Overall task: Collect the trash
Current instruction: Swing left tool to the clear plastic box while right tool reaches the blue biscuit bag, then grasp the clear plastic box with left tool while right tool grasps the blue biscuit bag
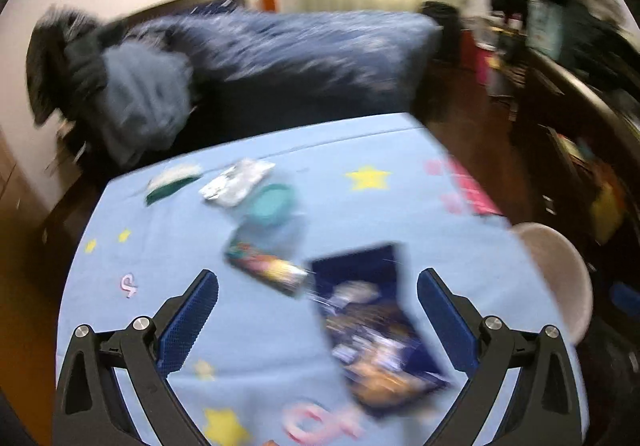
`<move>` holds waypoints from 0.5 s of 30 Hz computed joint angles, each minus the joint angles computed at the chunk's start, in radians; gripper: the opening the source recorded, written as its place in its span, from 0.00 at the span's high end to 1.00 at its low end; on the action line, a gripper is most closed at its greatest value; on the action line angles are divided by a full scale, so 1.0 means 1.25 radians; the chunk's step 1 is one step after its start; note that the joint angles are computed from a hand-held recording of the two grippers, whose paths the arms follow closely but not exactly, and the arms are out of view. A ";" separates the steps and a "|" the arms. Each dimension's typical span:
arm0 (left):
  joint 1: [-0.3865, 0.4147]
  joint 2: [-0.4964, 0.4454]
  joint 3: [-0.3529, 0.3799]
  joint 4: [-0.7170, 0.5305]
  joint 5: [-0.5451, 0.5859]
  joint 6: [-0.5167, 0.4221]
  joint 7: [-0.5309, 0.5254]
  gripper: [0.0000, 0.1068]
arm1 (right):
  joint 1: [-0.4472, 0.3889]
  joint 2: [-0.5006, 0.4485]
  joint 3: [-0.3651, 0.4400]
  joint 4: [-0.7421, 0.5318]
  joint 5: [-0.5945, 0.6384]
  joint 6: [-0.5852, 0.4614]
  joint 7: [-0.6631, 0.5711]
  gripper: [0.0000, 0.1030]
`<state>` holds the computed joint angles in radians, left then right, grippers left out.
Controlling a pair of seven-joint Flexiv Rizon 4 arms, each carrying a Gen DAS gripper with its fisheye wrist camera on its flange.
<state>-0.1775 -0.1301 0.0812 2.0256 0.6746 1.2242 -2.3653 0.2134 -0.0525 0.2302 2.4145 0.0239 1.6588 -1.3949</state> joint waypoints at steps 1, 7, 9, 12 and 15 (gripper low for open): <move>0.025 -0.020 0.004 0.002 -0.032 0.030 0.023 0.07 | 0.017 -0.002 -0.019 0.009 -0.041 0.007 0.033 0.28; 0.036 -0.145 0.068 -0.079 -0.091 0.094 0.098 0.07 | 0.094 -0.023 -0.126 0.028 -0.272 0.027 0.199 0.28; 0.040 -0.179 0.069 -0.096 -0.115 0.123 0.142 0.07 | 0.095 -0.037 -0.128 0.017 -0.294 0.023 0.210 0.28; 0.053 -0.211 0.063 -0.095 -0.173 0.162 0.201 0.33 | 0.094 -0.058 -0.122 -0.005 -0.310 0.015 0.210 0.28; 0.032 -0.210 0.093 -0.084 -0.193 0.190 0.221 0.45 | 0.080 -0.080 -0.092 -0.031 -0.301 0.002 0.192 0.28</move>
<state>-0.1374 -0.3921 0.1972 1.9206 0.4330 1.4616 -2.0892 0.3132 -0.1525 0.1155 2.3757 -0.3526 1.6610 -1.1544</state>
